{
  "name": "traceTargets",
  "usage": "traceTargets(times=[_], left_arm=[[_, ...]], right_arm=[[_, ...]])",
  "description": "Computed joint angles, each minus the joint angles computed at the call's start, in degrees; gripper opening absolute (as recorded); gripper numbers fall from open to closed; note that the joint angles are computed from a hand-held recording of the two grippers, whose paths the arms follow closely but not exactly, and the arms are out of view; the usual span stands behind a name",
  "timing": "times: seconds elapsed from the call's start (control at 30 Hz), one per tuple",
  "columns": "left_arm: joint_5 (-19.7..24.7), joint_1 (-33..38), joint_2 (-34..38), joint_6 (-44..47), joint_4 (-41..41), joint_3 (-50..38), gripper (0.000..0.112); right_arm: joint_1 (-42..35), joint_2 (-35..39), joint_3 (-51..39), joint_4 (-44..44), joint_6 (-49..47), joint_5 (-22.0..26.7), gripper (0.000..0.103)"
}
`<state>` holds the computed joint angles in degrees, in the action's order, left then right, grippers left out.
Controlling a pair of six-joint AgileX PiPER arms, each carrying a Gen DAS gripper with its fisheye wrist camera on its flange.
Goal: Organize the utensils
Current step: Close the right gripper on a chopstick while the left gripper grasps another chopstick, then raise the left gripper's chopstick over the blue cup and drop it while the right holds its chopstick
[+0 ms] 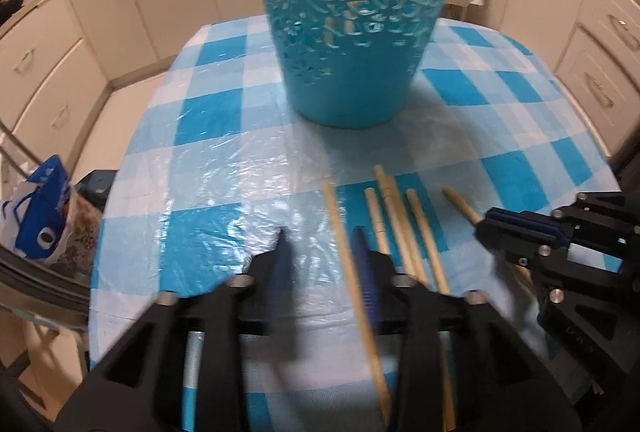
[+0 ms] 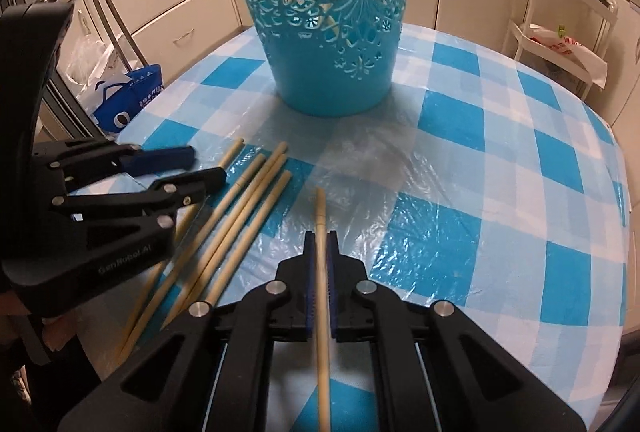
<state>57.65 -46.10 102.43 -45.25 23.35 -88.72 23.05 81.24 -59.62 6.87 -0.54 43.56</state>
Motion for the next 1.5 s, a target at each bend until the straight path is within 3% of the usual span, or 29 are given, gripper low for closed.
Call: traceTargets(times=[0.1,0.23,0.47,0.53,0.57,0.6,0.9,1.1,1.3,1.5], left_arm=[[-1.7,-0.1,-0.7,-0.9,1.1,1.5,0.045],[-2.8,-0.3,-1.0,-0.2,0.9,2.1,0.03],[-2.8,-0.9,-0.8,-1.7,2.0,1.9,0.03],[-3.6,-1.2,-1.0,-1.2,1.9,2.4,0.023],[-4.4,-1.2,-1.1,0.4,0.9,2.5,0.01],[-4.5,-1.5,-1.0,1.7,0.3,2.1,0.004],[-6.4,-1.8,-4.3,1.4,-0.6,4.9,0.004],[-12.0,0.1,-11.7,0.0,-2.1,9.2,0.004],[-14.8,0.3,-18.3,-2.6,1.6,8.9,0.004],[-15.7,0.3,-19.4,-4.2,5.5,1.7,0.004]], right_arm=[[1.6,0.1,0.1,-2.7,1.8,-0.6,0.006],[1.0,0.3,-0.5,-1.1,0.6,0.5,0.006],[2.3,0.2,-0.2,-3.4,2.6,-0.2,0.006],[2.3,0.1,0.1,-3.3,2.5,-0.5,0.006],[2.0,0.0,0.1,-2.6,2.1,-0.5,0.006],[1.0,0.0,0.1,-0.5,1.0,-0.2,0.006],[-6.9,-2.9,4.3,14.3,-5.9,-1.7,0.006],[-13.6,-4.9,9.8,29.1,-16.0,-3.3,0.006],[-12.2,-5.5,9.7,26.2,-12.9,-4.6,0.006],[-12.9,-5.3,9.9,27.5,-14.2,-4.5,0.006]])
